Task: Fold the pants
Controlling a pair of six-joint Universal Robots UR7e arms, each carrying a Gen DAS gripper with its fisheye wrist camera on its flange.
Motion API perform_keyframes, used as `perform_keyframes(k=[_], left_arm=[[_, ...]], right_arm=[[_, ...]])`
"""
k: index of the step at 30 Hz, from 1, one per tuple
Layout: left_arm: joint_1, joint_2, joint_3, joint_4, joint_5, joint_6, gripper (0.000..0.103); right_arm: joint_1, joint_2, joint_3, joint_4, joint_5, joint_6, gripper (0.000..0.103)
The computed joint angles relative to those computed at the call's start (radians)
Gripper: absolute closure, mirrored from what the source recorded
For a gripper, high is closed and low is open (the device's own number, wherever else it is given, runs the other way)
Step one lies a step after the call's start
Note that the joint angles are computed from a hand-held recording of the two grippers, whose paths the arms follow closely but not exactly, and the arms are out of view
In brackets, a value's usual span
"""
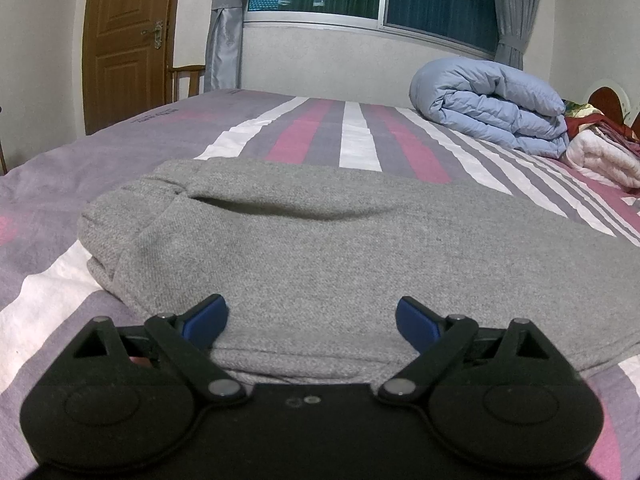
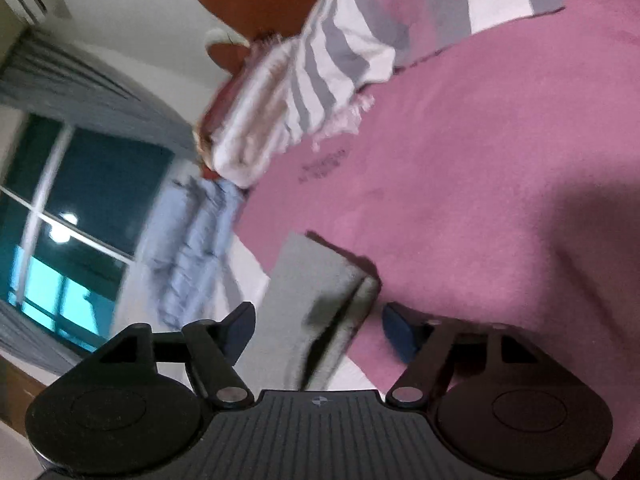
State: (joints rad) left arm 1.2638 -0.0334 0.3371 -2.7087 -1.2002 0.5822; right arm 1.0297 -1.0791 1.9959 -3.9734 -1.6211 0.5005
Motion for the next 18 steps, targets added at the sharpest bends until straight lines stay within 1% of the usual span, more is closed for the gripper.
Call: perform_keyframes(k=[1, 2, 3, 4, 5, 6, 7, 8, 9, 10, 11, 12, 13, 14, 15, 16, 17, 18], left_arm=[[0.000, 0.000, 0.000, -0.001, 0.001, 0.001, 0.017], [0.000, 0.004, -0.008, 0.003, 0.001, 0.001, 0.017], [0.000, 0.001, 0.000, -0.001, 0.002, 0.000, 0.017], [0.000, 0.000, 0.001, -0.002, 0.001, 0.000, 0.017], [0.000, 0.000, 0.001, -0.003, 0.001, 0.001, 0.017], [0.000, 0.001, 0.000, -0.002, 0.001, 0.002, 0.017], [0.000, 0.001, 0.000, -0.002, 0.001, 0.002, 0.017], [0.000, 0.000, 0.000, -0.001, -0.002, 0.003, 0.017], [0.000, 0.001, -0.002, 0.000, -0.002, 0.003, 0.017], [0.000, 0.005, -0.011, 0.007, -0.003, 0.003, 0.016], [0.000, 0.013, -0.027, 0.018, -0.003, 0.004, 0.016], [0.000, 0.013, -0.027, 0.018, -0.002, 0.005, 0.015], [0.000, 0.014, -0.027, 0.018, 0.000, 0.007, 0.015], [0.000, 0.012, -0.024, 0.017, -0.002, 0.006, 0.015], [0.001, 0.008, -0.017, 0.014, -0.006, 0.005, 0.015], [0.003, 0.004, -0.010, 0.010, -0.009, 0.003, 0.015], [0.003, 0.004, -0.010, 0.009, -0.012, 0.003, 0.015], [0.003, 0.002, -0.006, 0.004, -0.012, 0.004, 0.015]], right_arm=[[0.008, -0.008, -0.018, 0.051, -0.014, -0.022, 0.033], [0.030, -0.011, -0.059, 0.134, -0.048, -0.072, 0.054], [0.043, -0.014, -0.087, 0.206, -0.074, -0.128, 0.090], [0.054, -0.014, -0.104, 0.236, -0.094, -0.183, 0.090], [0.073, -0.016, -0.116, 0.224, -0.123, -0.277, 0.091], [0.083, -0.017, -0.112, 0.170, -0.110, -0.342, 0.091], [0.084, -0.022, -0.101, 0.114, -0.077, -0.374, 0.091], [0.092, -0.018, -0.102, 0.076, -0.078, -0.404, 0.091], [0.091, -0.014, -0.100, 0.049, -0.075, -0.423, 0.091], [0.085, -0.010, -0.104, 0.063, -0.085, -0.425, 0.091], [0.076, 0.000, -0.119, 0.118, -0.126, -0.404, 0.091], [0.051, 0.007, -0.127, 0.185, -0.132, -0.341, 0.090], [0.020, 0.018, -0.123, 0.211, -0.097, -0.256, 0.090], [0.005, 0.012, -0.108, 0.194, -0.058, -0.213, 0.089], [0.009, 0.010, -0.093, 0.159, -0.060, -0.211, 0.083], [0.028, 0.013, -0.078, 0.110, -0.105, -0.226, 0.076], [0.058, 0.023, -0.061, 0.029, -0.184, -0.236, 0.060], [0.078, 0.031, -0.042, -0.053, -0.228, -0.234, 0.041]])
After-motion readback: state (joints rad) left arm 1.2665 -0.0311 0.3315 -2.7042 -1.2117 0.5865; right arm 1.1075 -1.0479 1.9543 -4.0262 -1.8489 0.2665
